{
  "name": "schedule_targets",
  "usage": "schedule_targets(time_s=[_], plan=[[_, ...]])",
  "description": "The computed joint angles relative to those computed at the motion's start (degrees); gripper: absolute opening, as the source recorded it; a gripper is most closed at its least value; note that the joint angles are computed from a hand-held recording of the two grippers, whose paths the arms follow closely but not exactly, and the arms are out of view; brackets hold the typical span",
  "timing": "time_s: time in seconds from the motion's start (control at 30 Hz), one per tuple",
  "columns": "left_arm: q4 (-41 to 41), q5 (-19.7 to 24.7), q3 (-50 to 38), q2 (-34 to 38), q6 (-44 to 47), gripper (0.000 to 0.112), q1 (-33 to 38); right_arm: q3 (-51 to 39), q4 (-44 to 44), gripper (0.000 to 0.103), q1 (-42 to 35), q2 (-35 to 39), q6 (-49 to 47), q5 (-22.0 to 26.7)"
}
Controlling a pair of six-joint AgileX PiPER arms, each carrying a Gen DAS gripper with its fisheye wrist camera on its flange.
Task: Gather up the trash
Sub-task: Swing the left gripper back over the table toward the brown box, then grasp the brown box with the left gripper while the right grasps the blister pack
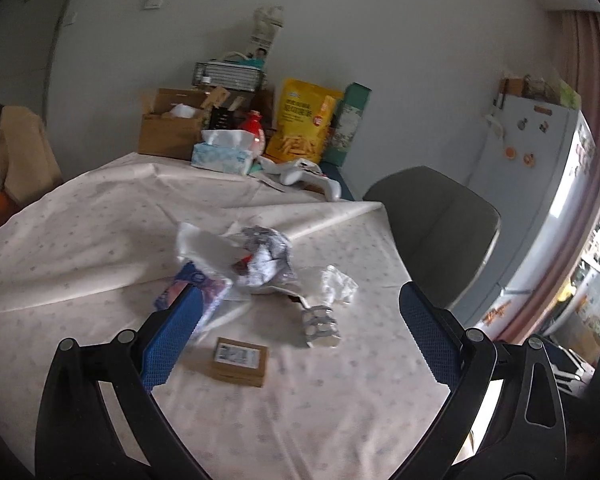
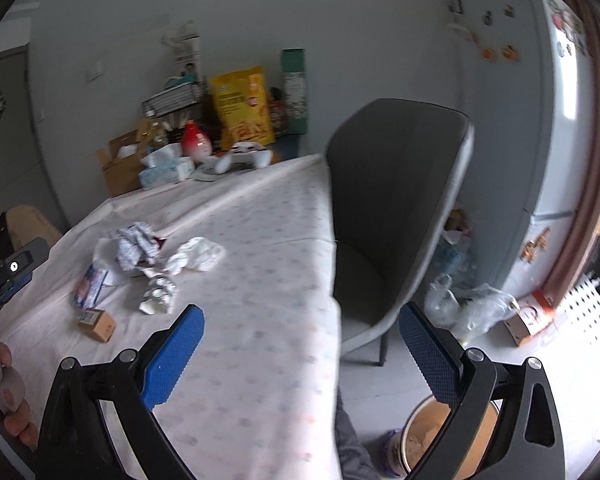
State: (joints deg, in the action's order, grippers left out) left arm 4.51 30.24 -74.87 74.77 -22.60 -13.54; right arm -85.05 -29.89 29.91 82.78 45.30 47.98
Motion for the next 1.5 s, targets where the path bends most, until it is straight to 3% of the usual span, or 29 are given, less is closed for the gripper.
schedule_targets(time_s=[0.1, 0.37, 0.47, 0.77, 0.87, 0.97, 1.07, 1.1, 1.17, 1.2, 1.5], plan=[[2.48, -0.22, 1.01, -0.39, -4.46, 0.097, 0.81, 0.43, 5.00, 0.096, -0.77, 0.67, -2.83, -4.26], [3.79, 0.69, 1.66, 0.86, -4.10, 0.097, 1.63, -4.02, 7.11, 0.096, 0.99, 5.95, -5.15, -4.21], [0.35, 1.03, 1.48, 1.81, 0.12, 0.097, 2.32, -5.24, 15.12, 0.096, -0.54, 7.54, -10.86, -5.10], [-11.54, 5.57, -0.46, 6.77, 10.99, 0.097, 5.54, -5.46, 20.75, 0.095, -3.05, 9.42, -14.58, -5.47], [-10.49, 6.71, -1.59, 8.54, 10.22, 0.097, 4.68, -5.16, 22.13, 0.095, -4.33, 9.39, -16.25, -5.35], [-3.34, 7.85, -2.87, 10.17, 4.80, 0.097, 2.75, -4.76, 24.37, 0.095, -5.87, 9.24, -17.75, -5.28], [-3.20, 10.17, -4.37, 11.55, 5.00, 0.097, 3.71, -6.17, 23.71, 0.095, -5.94, 10.04, -18.44, -4.39], [-3.52, 10.99, -4.86, 11.99, 5.36, 0.089, 4.17, -7.67, 24.73, 0.095, -6.01, 10.90, -20.45, -3.43], [-6.12, 13.61, -6.26, 13.22, 7.81, 0.055, 5.73, -10.98, 26.38, 0.095, -5.89, 12.86, -23.35, -1.20], [-7.87, 15.31, -7.11, 13.86, 9.08, 0.048, 6.60, -12.86, 27.26, 0.095, -5.66, 14.09, -24.56, -0.11], [-7.23, 13.27, -4.49, 7.99, 9.76, 0.048, 10.37, -28.61, 30.03, 0.077, -1.47, 24.91, -28.70, 8.10]])
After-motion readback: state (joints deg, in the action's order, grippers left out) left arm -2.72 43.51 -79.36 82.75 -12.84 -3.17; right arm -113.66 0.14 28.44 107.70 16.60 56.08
